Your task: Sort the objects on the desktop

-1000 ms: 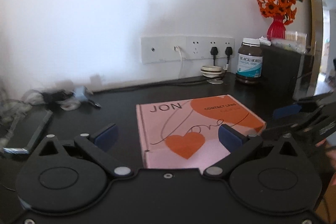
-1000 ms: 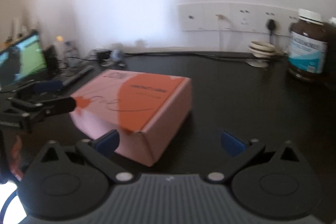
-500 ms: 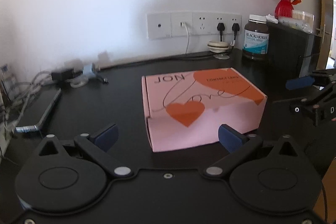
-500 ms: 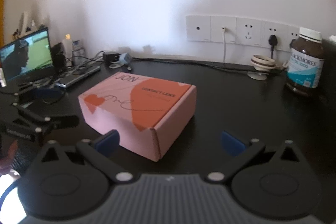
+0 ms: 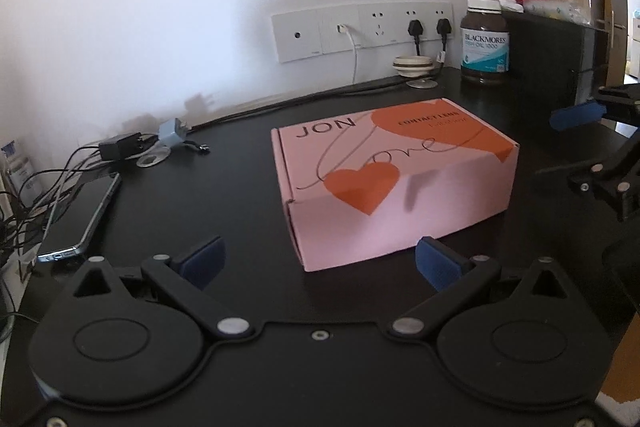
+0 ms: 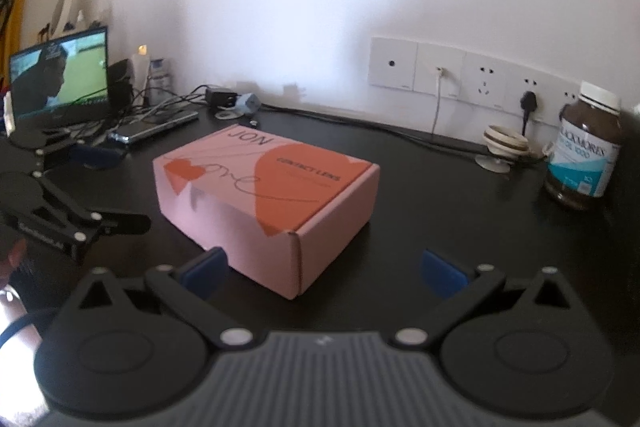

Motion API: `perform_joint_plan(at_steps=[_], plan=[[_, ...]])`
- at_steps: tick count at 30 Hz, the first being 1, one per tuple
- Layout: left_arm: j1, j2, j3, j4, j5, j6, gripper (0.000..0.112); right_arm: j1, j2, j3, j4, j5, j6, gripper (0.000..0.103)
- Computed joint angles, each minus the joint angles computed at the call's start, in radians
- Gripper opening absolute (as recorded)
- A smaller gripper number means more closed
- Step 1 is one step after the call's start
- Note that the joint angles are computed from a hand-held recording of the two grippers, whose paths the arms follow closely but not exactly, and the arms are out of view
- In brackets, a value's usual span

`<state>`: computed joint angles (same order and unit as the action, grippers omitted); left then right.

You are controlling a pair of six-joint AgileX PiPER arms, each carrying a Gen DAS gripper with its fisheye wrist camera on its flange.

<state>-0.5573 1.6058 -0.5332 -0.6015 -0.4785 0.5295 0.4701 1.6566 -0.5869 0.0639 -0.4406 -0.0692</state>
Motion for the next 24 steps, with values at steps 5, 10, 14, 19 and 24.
perform_joint_plan(at_steps=[5,10,14,19,24], plan=[[-0.016,0.025,-0.030,-0.082,-0.001,0.089,0.103,0.001,0.014,-0.022,0.000,0.026,-0.008,0.102],[0.024,0.041,-0.064,0.013,0.040,0.011,0.103,-0.038,0.035,-0.068,-0.124,0.091,0.121,0.102],[0.073,0.058,-0.099,0.129,0.098,-0.101,0.103,-0.076,0.049,-0.096,-0.315,0.126,0.297,0.102],[0.117,0.084,-0.129,0.270,0.127,-0.242,0.103,-0.097,0.066,-0.128,-0.443,0.157,0.403,0.102],[0.144,0.108,-0.157,0.410,0.138,-0.386,0.103,-0.105,0.092,-0.169,-0.508,0.180,0.463,0.102]])
